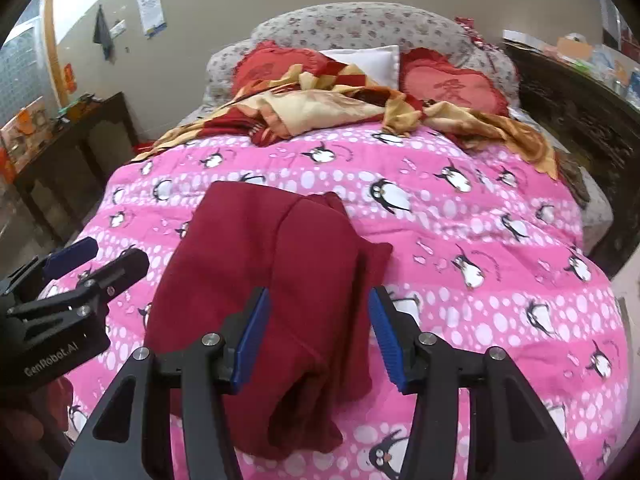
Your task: Fold small clothes
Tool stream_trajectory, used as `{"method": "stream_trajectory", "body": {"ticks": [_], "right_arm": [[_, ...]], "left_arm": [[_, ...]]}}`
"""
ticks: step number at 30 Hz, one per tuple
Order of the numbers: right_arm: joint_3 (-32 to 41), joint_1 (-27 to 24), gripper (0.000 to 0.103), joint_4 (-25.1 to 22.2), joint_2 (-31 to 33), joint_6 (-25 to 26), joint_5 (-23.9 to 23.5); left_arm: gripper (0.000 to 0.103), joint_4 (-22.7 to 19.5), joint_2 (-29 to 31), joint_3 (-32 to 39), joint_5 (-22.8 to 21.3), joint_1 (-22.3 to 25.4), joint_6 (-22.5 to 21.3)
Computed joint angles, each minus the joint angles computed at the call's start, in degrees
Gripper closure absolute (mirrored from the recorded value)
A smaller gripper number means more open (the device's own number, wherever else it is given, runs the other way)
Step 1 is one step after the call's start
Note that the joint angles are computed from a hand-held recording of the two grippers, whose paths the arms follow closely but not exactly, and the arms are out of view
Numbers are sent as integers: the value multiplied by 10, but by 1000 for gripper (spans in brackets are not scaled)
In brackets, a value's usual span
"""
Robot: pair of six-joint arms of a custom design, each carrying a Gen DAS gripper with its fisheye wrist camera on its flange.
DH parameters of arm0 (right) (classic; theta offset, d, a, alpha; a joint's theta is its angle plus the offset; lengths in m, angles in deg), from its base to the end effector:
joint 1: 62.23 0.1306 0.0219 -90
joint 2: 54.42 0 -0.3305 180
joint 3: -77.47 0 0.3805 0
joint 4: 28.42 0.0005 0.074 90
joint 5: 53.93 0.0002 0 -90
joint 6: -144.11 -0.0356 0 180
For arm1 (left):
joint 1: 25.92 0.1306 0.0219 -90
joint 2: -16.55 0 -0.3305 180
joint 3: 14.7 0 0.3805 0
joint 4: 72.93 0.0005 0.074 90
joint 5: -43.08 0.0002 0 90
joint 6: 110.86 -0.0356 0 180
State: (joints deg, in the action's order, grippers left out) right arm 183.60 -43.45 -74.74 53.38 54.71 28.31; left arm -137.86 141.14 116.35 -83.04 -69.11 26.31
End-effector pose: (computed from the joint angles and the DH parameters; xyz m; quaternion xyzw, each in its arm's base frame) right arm 0.5442 0.1896 0.3529 -0.1807 0.9140 0.1189 0.3432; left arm 0.4815 -0.4239 0.3578 -0.1159 0.9115 0.0271 0.3937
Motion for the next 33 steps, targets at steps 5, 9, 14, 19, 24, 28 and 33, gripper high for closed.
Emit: {"method": "stream_trajectory", "body": {"ticks": [5,9,14,19,24,28,33], "right_arm": [[-9,1,39,-7,-8,-40,3],[-9,4,39,-15,-9,-51,3],[-6,10,39,-16,-7,-53,8],[2,16,39,-19,0,-51,10],[7,21,39,-24,5,-44,11],[11,21,39,-26,8,-45,11],[13,21,39,-27,10,-44,12]], "left_arm": [[21,35,-22,-40,13,1,-7],[21,55,-39,-67,17,1,-4],[21,63,-52,-86,17,1,-2],[21,63,-57,-94,14,1,-3],[21,62,-57,-95,15,1,-3],[21,60,-57,-95,16,2,-5],[21,60,-54,-92,20,3,-6]]}}
